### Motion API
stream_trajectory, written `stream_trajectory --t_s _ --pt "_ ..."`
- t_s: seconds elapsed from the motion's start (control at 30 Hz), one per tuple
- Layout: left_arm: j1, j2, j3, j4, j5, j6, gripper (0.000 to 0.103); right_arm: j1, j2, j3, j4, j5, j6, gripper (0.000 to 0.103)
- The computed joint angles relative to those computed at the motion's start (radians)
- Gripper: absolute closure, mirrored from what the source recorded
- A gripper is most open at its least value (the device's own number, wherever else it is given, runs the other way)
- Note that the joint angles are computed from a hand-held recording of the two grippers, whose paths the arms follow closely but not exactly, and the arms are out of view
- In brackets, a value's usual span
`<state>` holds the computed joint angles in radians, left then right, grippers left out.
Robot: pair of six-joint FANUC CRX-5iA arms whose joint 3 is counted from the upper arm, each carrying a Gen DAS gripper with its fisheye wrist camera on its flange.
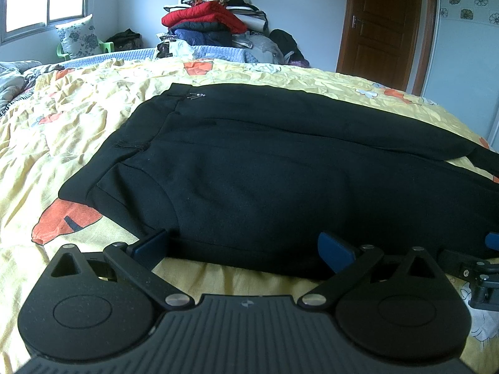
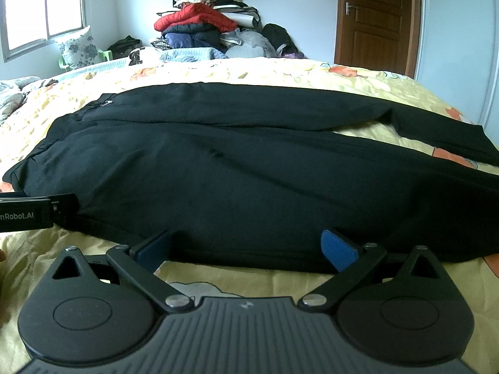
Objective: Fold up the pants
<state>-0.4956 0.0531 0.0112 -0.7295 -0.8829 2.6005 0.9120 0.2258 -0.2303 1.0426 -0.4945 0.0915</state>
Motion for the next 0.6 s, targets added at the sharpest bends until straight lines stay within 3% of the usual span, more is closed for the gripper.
stream_trajectory --t_s 0.6 --pt "-0.001 0.001 0.001 -0.001 -0.001 0.001 0.0 0.001 0.0 0.0 0.002 -0.001 -0.005 0.0"
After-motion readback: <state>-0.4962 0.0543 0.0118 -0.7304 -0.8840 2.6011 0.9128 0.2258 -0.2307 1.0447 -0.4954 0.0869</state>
